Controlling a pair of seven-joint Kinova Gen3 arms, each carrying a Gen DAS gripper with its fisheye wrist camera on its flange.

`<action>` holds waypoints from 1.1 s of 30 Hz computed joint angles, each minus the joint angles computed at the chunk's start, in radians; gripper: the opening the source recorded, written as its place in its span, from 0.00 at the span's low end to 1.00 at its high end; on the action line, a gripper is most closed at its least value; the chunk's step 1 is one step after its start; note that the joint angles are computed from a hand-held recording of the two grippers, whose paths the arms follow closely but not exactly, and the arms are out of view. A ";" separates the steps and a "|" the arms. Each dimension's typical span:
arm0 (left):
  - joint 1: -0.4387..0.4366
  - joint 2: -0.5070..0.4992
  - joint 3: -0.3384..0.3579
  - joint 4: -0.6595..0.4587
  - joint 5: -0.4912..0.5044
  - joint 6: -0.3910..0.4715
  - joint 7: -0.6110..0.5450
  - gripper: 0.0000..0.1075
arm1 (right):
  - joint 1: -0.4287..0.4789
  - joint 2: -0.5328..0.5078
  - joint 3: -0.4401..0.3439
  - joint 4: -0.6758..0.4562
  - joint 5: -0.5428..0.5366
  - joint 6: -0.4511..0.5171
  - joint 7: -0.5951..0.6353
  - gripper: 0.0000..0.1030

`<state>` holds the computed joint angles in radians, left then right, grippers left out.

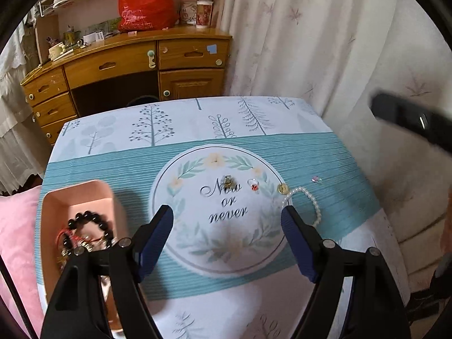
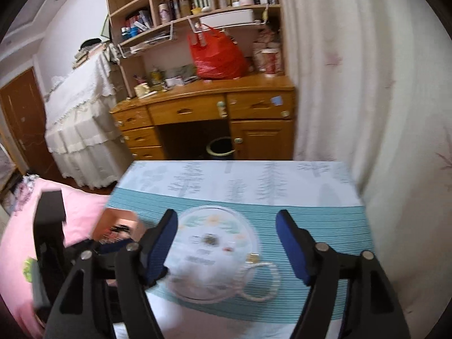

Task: Organize jewelry
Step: 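Lower the pearl necklace into the pink tray and open the right tool, then grasp the gold bee brooch with the left tool while the right tool grasps the pearl bracelet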

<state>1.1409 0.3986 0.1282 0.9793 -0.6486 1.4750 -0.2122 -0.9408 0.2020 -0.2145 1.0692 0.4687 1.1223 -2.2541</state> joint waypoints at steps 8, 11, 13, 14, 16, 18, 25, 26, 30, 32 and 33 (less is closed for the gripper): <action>-0.028 0.110 -0.056 -0.127 0.031 0.032 -0.032 0.72 | 0.079 -0.019 0.004 0.130 -0.026 0.001 0.074 0.73; -0.036 0.138 -0.079 -0.144 0.039 0.026 -0.038 0.72 | 0.116 -0.030 0.002 0.204 -0.065 -0.062 0.065 0.73; -0.037 0.159 -0.093 -0.151 0.038 0.025 -0.041 0.72 | 0.130 -0.026 0.002 0.237 -0.081 -0.082 0.042 0.72; -0.040 0.169 -0.097 -0.158 0.042 0.029 -0.047 0.71 | 0.134 -0.027 0.002 0.258 -0.080 -0.097 0.029 0.72; -0.044 0.191 -0.107 -0.168 0.045 0.035 -0.058 0.66 | 0.130 -0.020 -0.001 0.290 -0.064 -0.116 0.013 0.65; -0.050 0.202 -0.113 -0.169 0.055 0.034 -0.065 0.60 | 0.094 0.002 0.010 0.290 -0.016 -0.084 0.004 0.52; -0.070 0.216 -0.118 -0.148 0.087 0.002 -0.077 0.46 | 0.106 0.034 -0.010 0.287 -0.072 -0.076 0.119 0.34; -0.072 0.219 -0.118 -0.149 0.091 0.003 -0.078 0.41 | 0.101 0.041 -0.010 0.280 -0.071 -0.065 0.138 0.32; -0.081 0.217 -0.117 -0.133 0.107 -0.016 -0.078 0.23 | 0.094 0.059 -0.002 0.262 -0.087 -0.049 0.189 0.22; -0.084 0.213 -0.113 -0.121 0.114 -0.031 -0.076 0.20 | 0.083 0.070 0.007 0.247 -0.079 -0.031 0.193 0.22; -0.079 0.217 -0.116 -0.126 0.107 -0.026 -0.078 0.17 | 0.076 0.076 0.010 0.241 -0.072 -0.020 0.195 0.22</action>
<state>1.0615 0.6152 0.0122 0.8536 -0.5412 1.4493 -0.2902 -0.8650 0.2784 -0.2043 1.3100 0.3970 1.1025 -2.0596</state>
